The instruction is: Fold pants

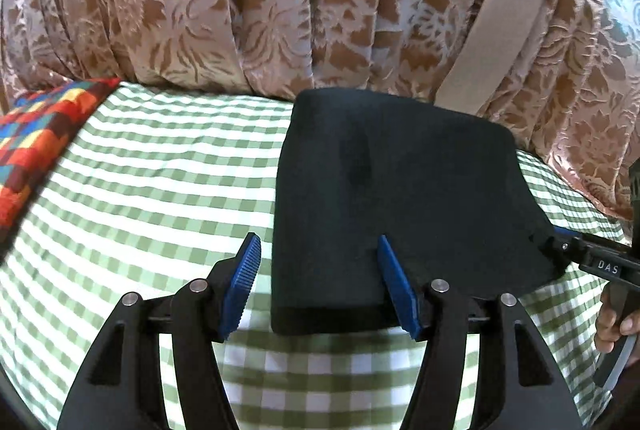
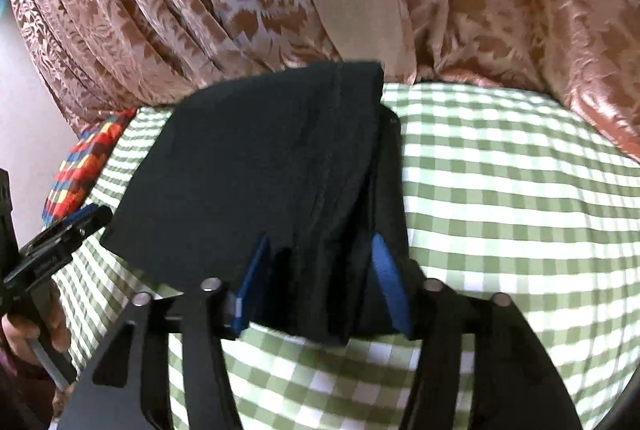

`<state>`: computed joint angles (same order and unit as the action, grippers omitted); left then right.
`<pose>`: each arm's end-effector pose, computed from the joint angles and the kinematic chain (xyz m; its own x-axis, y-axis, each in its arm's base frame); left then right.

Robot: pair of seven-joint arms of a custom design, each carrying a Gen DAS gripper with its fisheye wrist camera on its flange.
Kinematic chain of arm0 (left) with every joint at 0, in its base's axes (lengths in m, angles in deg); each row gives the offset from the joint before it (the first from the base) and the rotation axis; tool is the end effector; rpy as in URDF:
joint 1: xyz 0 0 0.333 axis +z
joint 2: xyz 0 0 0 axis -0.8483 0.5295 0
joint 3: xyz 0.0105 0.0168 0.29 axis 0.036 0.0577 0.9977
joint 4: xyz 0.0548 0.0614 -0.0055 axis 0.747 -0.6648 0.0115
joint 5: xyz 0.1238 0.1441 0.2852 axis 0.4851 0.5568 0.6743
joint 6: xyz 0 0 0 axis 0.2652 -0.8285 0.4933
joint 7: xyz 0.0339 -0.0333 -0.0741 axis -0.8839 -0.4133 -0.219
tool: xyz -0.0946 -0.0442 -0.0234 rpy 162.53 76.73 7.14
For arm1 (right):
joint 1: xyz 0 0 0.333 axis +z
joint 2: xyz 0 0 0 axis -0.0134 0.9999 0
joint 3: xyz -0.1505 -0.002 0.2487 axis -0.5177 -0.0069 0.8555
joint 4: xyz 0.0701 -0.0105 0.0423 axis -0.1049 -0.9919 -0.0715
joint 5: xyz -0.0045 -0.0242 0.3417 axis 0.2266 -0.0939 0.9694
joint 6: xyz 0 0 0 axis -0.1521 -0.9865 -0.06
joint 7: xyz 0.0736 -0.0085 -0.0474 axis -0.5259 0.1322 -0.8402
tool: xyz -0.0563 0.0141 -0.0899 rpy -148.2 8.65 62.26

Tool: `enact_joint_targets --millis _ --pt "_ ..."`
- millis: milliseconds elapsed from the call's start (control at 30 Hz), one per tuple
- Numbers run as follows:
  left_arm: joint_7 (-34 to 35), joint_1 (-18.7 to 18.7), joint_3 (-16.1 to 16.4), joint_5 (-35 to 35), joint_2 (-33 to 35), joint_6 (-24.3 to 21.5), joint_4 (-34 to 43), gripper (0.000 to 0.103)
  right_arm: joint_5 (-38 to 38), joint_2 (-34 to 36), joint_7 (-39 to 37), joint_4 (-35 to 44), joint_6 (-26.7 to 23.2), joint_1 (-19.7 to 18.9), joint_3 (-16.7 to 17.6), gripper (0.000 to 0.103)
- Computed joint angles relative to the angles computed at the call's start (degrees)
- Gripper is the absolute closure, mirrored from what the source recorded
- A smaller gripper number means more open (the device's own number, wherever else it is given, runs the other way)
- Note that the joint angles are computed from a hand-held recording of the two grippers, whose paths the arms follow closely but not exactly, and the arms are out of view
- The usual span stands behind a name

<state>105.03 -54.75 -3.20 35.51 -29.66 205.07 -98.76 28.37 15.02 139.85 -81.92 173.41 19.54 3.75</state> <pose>0.4160 -0.0767 0.5534 0.0204 -0.9897 0.1419 -0.6244 -0.1234 -0.7713 0.4619 0.1147 0.5780 0.3361 -0.9161 -0.2187 -0.7028 -0.0893 -0.7058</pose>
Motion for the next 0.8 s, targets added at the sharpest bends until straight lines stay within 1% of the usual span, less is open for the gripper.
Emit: enact_joint_targets --millis 67,133,200,267,333,400,500,567,600,633,667,733,767,800 --pt "-0.96 0.41 -0.92 0.31 -2.34 -0.02 -1.55 0.043 -0.82 -1.87 1.91 -2.19 2.30 -0.26 1.18 0.039" --pt "-1.87 0.71 -1.68 0.58 -4.32 -0.08 -2.61 0.043 -3.59 -3.45 4.97 -4.12 4.03 -0.67 2.40 0.035" --pt "-2.46 0.82 -2.27 0.79 -6.35 -0.44 -3.68 0.038 -7.07 -4.68 8.99 -5.92 5.77 -1.19 3.85 0.033" --pt "-2.82 0.48 -2.44 0.69 -7.90 -0.44 -4.63 0.038 -9.41 -5.73 11.64 -7.42 7.12 -0.61 4.18 0.031" --pt "-3.41 0.50 -2.80 0.62 -9.74 -1.02 -5.49 0.037 -12.86 -6.47 15.09 -8.62 8.03 -0.89 5.24 0.028" --pt "-4.09 0.71 -3.31 0.67 -11.40 -1.04 -6.46 0.035 -15.97 -7.72 17.76 -10.23 8.64 -0.91 5.81 0.026" --pt "-5.05 1.33 -4.21 1.10 -13.75 -1.61 -7.53 0.032 -21.72 -8.93 22.86 -11.87 8.84 -2.43 7.97 0.024" --pt "-5.68 1.82 -4.92 1.61 -15.19 -2.36 -8.10 0.031 -23.81 -9.68 24.77 -12.84 8.72 -1.86 7.89 0.023" --pt "-5.88 1.92 -5.09 1.83 -15.75 -2.68 -8.33 0.029 -25.13 -10.21 26.22 -13.39 8.47 -2.02 8.23 0.021" --pt "-6.24 2.03 -5.32 1.99 -16.35 -2.94 -8.60 0.027 -26.33 -10.53 27.40 -13.77 8.42 -2.05 8.34 0.021" --pt "-6.76 2.22 -5.67 2.15 -17.13 -3.14 -9.02 0.026 -27.88 -11.28 29.17 -14.61 8.54 -2.61 9.03 0.020" --pt "-7.69 2.32 -6.11 2.39 -18.48 -4.25 -9.61 0.025 -30.66 -13.08 33.14 -16.40 9.07 -3.81 10.37 0.015" --pt "-8.05 2.29 -6.23 2.53 -18.87 -4.80 -9.78 0.021 -31.71 -13.87 34.97 -17.13 9.30 -4.16 10.83 0.014" --pt "-8.63 2.36 -6.57 2.71 -19.64 -5.25 -10.22 0.021 -32.61 -15.00 36.80 -18.16 9.58 -4.40 11.23 0.012"
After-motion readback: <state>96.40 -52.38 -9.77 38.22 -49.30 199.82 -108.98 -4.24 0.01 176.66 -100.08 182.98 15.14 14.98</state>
